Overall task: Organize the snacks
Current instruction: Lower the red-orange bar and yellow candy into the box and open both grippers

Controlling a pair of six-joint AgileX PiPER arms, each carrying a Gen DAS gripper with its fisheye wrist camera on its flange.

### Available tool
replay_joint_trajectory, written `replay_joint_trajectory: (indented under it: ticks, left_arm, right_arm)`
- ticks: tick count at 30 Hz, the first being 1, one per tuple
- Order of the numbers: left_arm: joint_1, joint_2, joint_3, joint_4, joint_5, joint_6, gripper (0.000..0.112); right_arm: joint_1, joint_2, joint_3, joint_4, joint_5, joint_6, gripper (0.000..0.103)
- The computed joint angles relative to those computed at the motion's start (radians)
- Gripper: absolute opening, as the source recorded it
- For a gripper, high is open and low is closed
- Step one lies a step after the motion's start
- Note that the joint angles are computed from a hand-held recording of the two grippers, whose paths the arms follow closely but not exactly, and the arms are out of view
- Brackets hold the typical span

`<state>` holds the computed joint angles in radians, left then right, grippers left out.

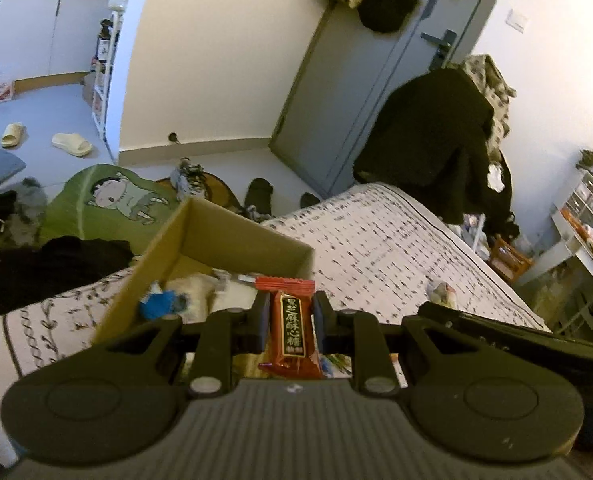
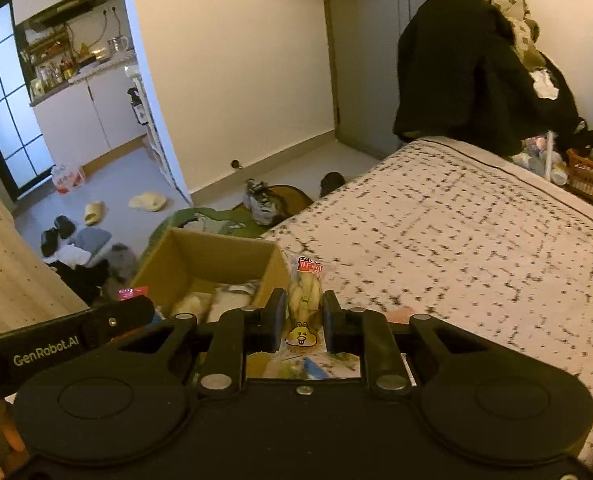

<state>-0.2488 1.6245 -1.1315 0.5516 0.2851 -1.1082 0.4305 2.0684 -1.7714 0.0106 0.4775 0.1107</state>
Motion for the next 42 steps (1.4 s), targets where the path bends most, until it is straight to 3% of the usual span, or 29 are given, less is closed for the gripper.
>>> replay_joint_trajectory:
  ticks: [17,19,20,21,25,29,35,42]
  left_arm:
    - [0.176,0.003,0.035,-0.261,-0.044,0.274,0.021]
    - [0.188,0.010,0.035,-0.289,-0.049,0.307,0.021]
    - [0.191,0.014,0.033,-0.298,-0.050,0.316,0.021]
    - [0.196,0.018,0.031,-0.310,-0.050,0.330,0.021]
    - [0.203,0.033,0.022,-0.335,-0.052,0.354,0.021]
    - [0.199,0.047,0.005,-0.377,-0.050,0.402,0.021]
    - [0.174,0.078,-0.039,-0.402,-0.037,0.424,0.021]
    - [0.144,0.109,-0.093,-0.331,-0.012,0.328,0.025]
  right_arm:
    - [0.023,0.200,-0.247,0.322,0.099,-0.134,0.020]
    - [0.011,0.211,-0.258,0.384,0.112,-0.152,0.026]
    - [0.005,0.212,-0.258,0.409,0.118,-0.157,0.039]
    - [0.002,0.203,-0.240,0.410,0.106,-0.151,0.048]
    - [-0.009,0.165,-0.189,0.391,0.084,-0.136,0.049]
    - [-0.024,0.158,-0.205,0.310,0.113,-0.034,0.049]
    - [-0.074,0.113,-0.188,0.285,0.142,-0.041,0.049]
    - [-0.151,0.083,-0.198,0.242,0.210,-0.079,0.057]
